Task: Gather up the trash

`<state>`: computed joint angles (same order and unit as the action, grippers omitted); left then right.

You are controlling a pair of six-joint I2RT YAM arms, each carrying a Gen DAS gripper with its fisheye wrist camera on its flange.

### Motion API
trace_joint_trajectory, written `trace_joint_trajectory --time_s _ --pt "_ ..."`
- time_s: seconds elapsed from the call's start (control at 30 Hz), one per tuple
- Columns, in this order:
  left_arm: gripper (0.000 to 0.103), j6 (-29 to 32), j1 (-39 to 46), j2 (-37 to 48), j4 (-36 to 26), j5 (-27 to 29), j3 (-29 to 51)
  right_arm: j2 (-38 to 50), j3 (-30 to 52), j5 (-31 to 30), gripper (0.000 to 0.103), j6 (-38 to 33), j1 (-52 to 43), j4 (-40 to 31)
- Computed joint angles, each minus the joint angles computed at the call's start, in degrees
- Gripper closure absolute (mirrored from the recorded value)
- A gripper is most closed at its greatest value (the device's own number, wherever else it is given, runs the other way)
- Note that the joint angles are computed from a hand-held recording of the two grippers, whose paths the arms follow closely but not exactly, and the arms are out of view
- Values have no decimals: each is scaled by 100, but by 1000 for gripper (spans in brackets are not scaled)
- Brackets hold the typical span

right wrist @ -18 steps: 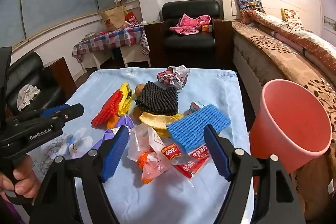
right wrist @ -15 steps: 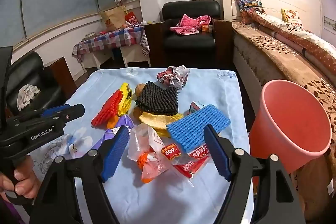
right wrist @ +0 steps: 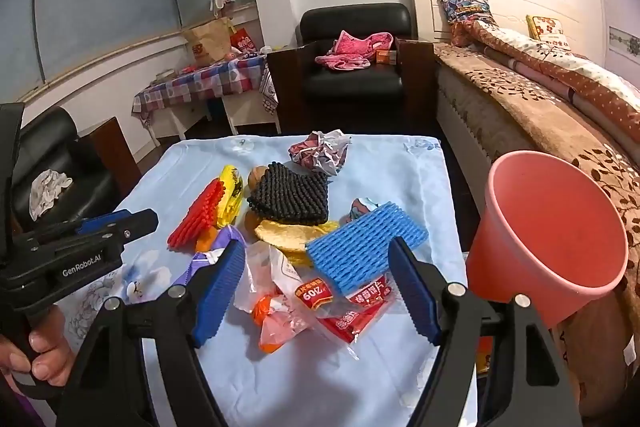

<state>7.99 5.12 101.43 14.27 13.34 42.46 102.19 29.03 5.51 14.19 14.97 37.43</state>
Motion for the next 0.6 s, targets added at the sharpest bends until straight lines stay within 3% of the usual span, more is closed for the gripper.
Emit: trace_joint_trajectory --time_s 0.6 --pt "65 -120 -151 72 68 -162 43 106 12 -47 30 20 -67 68"
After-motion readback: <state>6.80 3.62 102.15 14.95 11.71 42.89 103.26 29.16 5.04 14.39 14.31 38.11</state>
